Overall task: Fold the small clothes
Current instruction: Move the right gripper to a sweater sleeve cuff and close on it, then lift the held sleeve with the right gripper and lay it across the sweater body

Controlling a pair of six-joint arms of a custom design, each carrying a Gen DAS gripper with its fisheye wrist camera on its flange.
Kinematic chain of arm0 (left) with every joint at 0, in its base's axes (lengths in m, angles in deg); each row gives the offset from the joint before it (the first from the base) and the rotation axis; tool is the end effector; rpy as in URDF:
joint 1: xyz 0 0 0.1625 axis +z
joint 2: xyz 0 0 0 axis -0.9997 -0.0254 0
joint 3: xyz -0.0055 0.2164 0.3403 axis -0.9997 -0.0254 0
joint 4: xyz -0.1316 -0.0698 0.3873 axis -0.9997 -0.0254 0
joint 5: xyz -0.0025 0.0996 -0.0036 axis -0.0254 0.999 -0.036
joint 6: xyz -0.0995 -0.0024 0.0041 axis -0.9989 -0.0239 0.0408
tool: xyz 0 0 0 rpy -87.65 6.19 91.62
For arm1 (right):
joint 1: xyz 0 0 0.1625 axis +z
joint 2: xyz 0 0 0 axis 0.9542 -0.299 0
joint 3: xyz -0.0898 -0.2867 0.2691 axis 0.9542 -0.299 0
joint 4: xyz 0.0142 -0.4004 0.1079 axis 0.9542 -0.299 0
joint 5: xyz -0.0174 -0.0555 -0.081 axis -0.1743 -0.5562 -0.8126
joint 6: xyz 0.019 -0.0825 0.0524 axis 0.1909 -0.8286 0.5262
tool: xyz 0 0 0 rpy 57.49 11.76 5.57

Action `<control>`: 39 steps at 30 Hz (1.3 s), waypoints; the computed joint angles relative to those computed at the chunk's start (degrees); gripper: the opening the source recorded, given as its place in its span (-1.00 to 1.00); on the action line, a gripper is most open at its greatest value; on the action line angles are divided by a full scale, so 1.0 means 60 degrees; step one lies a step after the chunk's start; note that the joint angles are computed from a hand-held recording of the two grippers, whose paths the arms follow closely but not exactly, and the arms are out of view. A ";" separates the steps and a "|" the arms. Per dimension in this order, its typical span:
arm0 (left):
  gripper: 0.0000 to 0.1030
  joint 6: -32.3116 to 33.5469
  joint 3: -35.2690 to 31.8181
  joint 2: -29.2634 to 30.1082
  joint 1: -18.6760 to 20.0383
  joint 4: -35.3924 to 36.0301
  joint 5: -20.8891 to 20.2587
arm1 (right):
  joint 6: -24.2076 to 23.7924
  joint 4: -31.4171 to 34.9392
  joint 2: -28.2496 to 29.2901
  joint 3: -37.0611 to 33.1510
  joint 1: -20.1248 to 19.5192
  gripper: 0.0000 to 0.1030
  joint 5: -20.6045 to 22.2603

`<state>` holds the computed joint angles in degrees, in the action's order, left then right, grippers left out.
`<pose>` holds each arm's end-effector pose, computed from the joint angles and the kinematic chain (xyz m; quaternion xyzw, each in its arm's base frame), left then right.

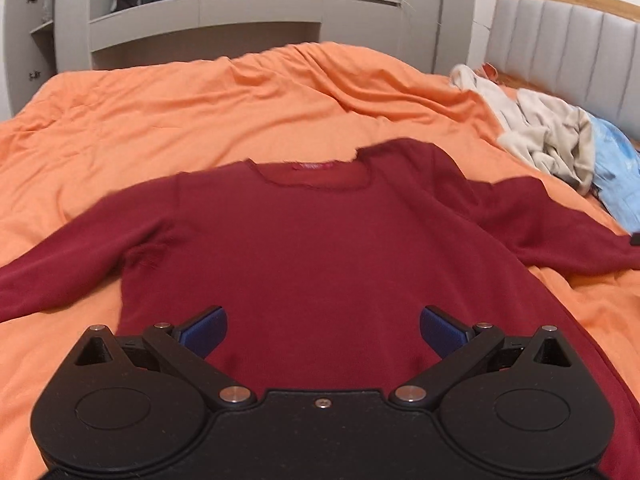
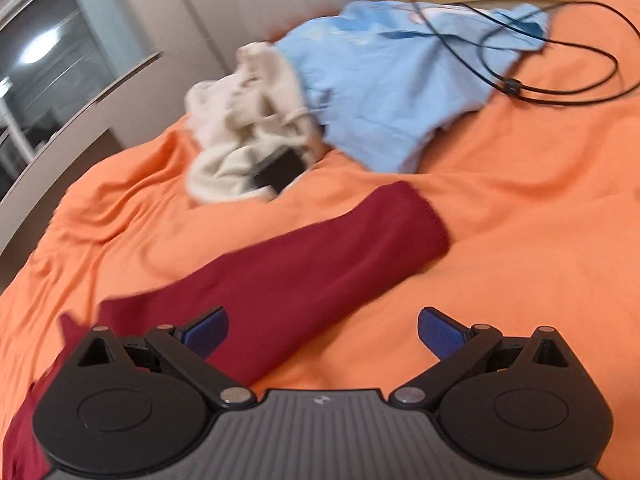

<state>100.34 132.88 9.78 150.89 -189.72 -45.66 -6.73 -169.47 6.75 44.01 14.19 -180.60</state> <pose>-0.1322 -0.6958 0.2156 0.1634 0.8461 -0.3910 0.3232 0.0460 -0.7801 0.2213 -0.1183 -0.8248 0.5069 0.2207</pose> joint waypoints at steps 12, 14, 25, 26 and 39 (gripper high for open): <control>0.99 0.0360 0.0228 -0.0088 -0.0090 0.0176 -0.0189 | 0.0903 -0.0465 0.1092 -0.1572 -0.0172 -0.38 -0.0579; 0.99 0.0313 0.0227 -0.0118 -0.0093 0.0097 -0.0186 | 0.0728 -0.0570 0.1186 -0.1684 -0.0083 -0.74 -0.0973; 0.99 0.0363 -0.0188 -0.0338 0.0027 -0.0770 0.0290 | -0.1348 -0.3430 0.1095 -0.1394 0.0561 -0.90 0.0102; 0.99 0.0426 -0.0224 -0.0350 0.0043 -0.0903 0.0348 | -0.1812 -0.3740 0.1143 -0.1488 0.0651 -0.90 0.0114; 0.99 0.0423 -0.0207 -0.0608 0.0185 -0.1259 0.0410 | -0.3670 -0.3622 0.1389 -0.1812 0.1286 -0.90 0.0830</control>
<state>102.88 131.64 6.13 152.00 -197.28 -43.20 -28.74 -191.20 15.08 33.14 21.91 -175.62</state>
